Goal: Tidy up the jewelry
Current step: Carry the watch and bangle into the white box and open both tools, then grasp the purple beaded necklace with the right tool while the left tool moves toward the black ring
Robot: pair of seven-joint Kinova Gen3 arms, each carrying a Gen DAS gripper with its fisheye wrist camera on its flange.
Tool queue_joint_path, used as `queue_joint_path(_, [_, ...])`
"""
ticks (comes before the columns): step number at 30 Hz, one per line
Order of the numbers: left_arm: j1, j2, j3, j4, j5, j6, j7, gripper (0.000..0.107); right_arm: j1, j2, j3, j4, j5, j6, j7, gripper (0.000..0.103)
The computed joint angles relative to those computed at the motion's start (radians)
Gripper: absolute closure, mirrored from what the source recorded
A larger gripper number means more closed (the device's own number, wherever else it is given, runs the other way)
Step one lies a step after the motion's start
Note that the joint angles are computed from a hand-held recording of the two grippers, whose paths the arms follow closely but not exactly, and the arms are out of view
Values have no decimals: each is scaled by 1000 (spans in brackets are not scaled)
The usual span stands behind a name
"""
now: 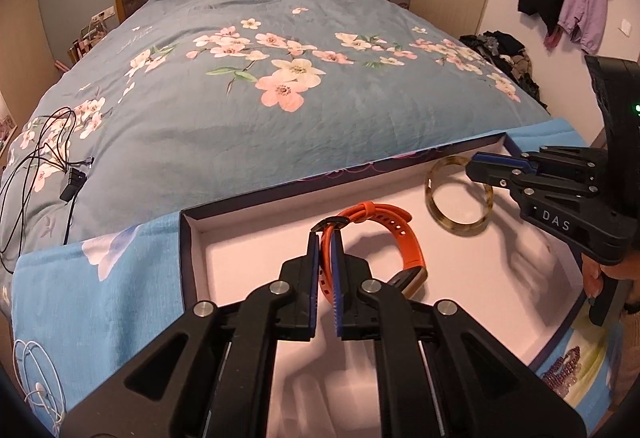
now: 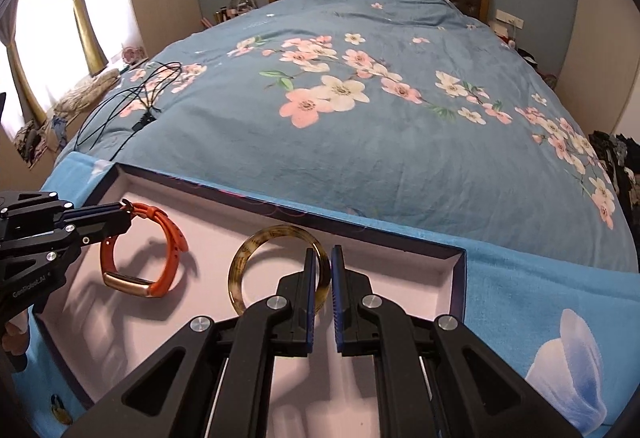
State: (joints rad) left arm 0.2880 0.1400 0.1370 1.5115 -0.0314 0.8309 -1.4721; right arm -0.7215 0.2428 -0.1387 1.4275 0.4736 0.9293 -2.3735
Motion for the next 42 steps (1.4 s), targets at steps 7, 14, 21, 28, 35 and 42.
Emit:
queue_joint_path(7, [-12,15,-8,-5,23,-7,11,96,-11,-28,3,28,39,-22,-47,95])
queue_joint_path(14, [1,-109,-2,111,-41,-87,42,80,8,-170,-56,166,61,-129,-79,74])
queue_joint_path(21, [-23,-317,23,282,-14,-153,7,64,20,-329,-204,313,143,-134,-94,63])
queue_joint_path(28, [-29,-488,38,415,55,-146,-34,59,60,-401,-299,395,49,-102,-58,64])
queue_joint_path(35, [-38,-573,43,484,111,-112,-34,56,88,-428,-307,463,-80,-116,-25,73])
queue_joint_path(42, [-20,-608,23,521,173,-101,-48,52,100,-438,-313,493,-158,-142,21,73])
